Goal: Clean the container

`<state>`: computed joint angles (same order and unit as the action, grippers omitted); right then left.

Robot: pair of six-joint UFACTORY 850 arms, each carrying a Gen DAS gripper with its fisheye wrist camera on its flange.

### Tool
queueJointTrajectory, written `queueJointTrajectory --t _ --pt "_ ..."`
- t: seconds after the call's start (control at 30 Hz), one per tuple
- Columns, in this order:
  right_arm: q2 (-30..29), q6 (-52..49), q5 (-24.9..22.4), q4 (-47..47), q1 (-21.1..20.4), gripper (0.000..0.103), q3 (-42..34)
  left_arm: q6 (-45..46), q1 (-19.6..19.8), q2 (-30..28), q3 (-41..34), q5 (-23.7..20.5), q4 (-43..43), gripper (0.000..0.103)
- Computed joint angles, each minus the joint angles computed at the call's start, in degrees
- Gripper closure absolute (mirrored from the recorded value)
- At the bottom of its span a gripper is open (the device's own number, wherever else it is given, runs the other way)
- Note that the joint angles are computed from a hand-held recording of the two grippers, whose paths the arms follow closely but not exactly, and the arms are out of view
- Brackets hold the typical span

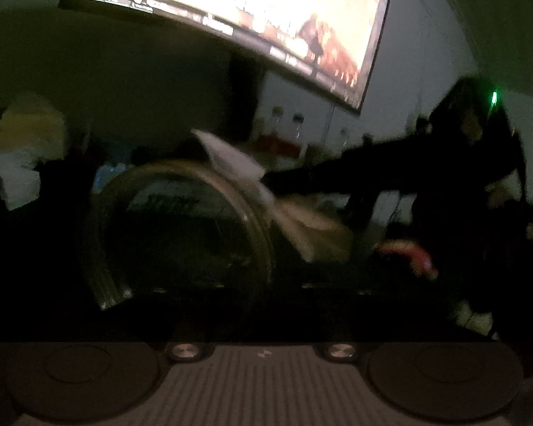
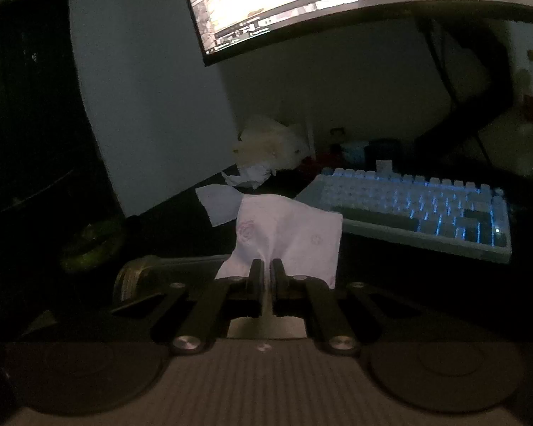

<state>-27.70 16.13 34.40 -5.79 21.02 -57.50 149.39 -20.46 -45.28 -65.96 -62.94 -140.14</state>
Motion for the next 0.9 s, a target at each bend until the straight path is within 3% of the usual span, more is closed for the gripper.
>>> queueJointTrajectory --t 0.23,0.33,0.4,0.47,0.6,0.9 --pt "0.7 1.4 1.38 -2.29 0.24 0.097 0.98 -10.04 1.22 -0.12 -1.45 -4.68 4.19 0.096" --pt "0.81 2.44 1.25 -4.25 0.24 0.097 0.9 -6.73 1.14 0.37 -0.54 -3.93 3.13 0.094" --pt "0.71 1.74 1.2 -4.03 0.39 0.097 0.78 -3.47 0.67 0.88 0.02 -1.82 2.31 0.087" --pt "0.71 2.46 0.99 -4.62 0.3 0.097 0.65 1.17 -0.09 1.24 0.74 0.11 0.79 0.059" --pt "0.62 1.81 0.7 -4.21 0.41 0.097 0.39 6.97 -1.39 1.15 0.97 3.37 -0.95 0.058" --pt "0.41 1.16 0.84 -4.09 1.48 0.096 0.02 2.64 -1.35 -0.2 0.17 3.7 -2.07 0.06"
